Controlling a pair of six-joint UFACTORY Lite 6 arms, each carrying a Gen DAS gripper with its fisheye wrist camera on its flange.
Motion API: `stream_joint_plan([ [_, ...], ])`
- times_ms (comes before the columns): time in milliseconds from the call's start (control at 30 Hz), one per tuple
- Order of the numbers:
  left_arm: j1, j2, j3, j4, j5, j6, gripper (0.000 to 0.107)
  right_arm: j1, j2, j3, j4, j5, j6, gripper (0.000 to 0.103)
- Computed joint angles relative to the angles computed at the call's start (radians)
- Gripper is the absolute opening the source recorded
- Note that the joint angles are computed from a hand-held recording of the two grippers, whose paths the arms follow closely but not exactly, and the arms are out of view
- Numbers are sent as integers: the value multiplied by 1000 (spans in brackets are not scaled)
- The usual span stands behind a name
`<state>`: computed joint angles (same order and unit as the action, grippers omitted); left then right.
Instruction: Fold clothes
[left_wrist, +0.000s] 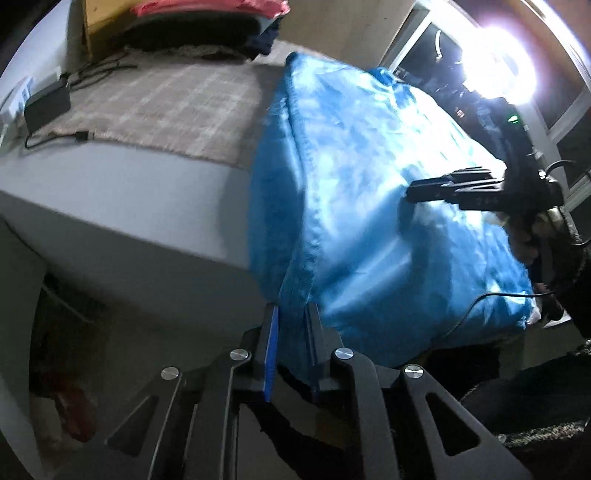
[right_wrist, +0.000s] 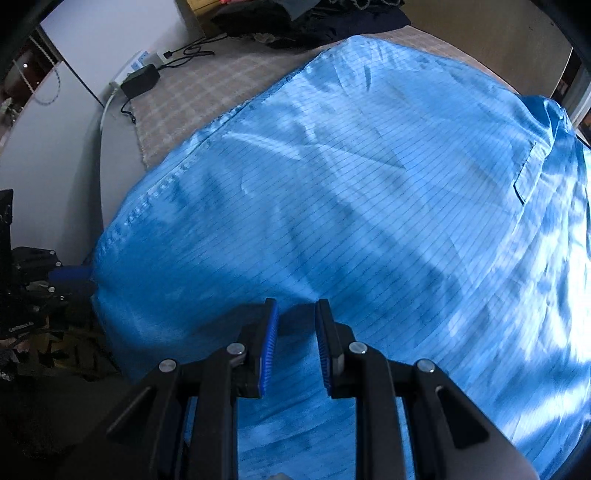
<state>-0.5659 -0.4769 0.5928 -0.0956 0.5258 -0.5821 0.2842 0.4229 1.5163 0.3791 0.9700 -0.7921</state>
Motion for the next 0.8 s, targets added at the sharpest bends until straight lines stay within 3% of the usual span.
stream_joint_plan([
  [33, 16, 0, -9, -31, -11, 32, 11, 9, 0, 2, -4, 5, 8, 21],
  [100, 61, -13, -34, -140, -36, 144, 21, 30, 1, 6, -11, 21, 24, 21],
  [167, 91, 3, -42, -259, -66, 269, 50, 48, 4, 14, -7, 34, 44, 21],
  [300, 109, 56, -42, -284, -91, 330, 51, 100, 35, 73, 52, 93, 77, 21],
  [433, 219, 87, -84, -597, -88, 653, 59, 199, 58, 98, 67, 84, 116, 20],
  [567, 290, 111, -115, -820, -57, 901, 60, 311, 91, 126, 48, 26, 173, 21],
  [700, 370, 111, -159, -1032, 15, 1122, 60, 316, 104, 143, 53, 54, 172, 21],
  [800, 379, 86, -189, -1144, 30, 1242, 58, 262, 186, 312, 55, 124, 190, 21],
])
